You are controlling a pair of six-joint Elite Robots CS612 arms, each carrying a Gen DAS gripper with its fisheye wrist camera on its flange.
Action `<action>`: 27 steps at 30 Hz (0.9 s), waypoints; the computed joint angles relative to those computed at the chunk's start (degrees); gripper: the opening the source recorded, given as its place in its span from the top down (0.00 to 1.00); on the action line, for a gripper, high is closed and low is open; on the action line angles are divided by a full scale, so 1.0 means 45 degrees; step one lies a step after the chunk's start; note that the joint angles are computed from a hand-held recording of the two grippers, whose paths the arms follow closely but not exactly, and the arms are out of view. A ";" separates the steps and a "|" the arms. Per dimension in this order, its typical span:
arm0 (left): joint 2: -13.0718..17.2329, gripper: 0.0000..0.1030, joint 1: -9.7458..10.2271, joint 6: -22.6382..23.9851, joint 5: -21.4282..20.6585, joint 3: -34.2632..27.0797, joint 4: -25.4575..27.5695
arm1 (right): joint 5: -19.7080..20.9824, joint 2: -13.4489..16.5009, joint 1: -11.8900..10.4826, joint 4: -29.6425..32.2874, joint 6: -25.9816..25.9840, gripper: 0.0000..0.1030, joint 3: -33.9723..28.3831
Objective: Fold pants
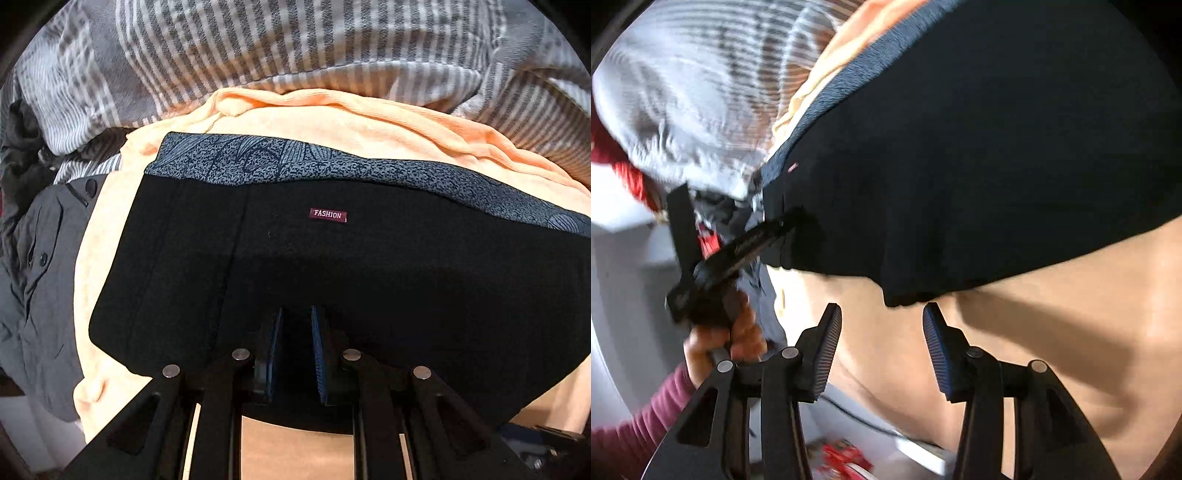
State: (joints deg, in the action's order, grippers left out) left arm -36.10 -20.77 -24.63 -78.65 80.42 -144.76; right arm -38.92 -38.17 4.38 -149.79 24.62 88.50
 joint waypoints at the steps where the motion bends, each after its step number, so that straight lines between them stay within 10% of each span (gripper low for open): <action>1: -0.0034 0.83 0.0002 0.0025 -0.0081 0.0094 -0.0158 | -0.0071 -0.0010 -0.0032 -0.0292 0.0229 0.51 0.0070; 5: 0.0001 0.83 0.0187 0.0213 -0.0473 0.0107 -0.0374 | -0.0458 0.0204 0.0049 -0.0853 0.1157 0.94 -0.0435; 15: -0.0046 0.83 -0.0003 0.1099 0.0105 0.0057 0.0118 | -0.1812 -0.0849 0.0061 0.1742 -0.0739 0.92 0.0431; 24: 0.0190 0.83 -0.0376 0.1003 -0.0495 -0.0476 0.0470 | -0.5615 -0.1113 -0.0342 0.1207 -0.1493 0.78 -0.0436; 27: 0.0213 0.83 -0.0577 0.1460 0.0199 -0.0179 -0.0227 | -0.4841 -0.1017 -0.0720 0.0711 -0.0425 0.89 -0.0032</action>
State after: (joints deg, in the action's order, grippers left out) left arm -35.14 -23.37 -18.07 -77.76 79.62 -145.78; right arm -60.71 -42.74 1.14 -146.59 22.71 88.35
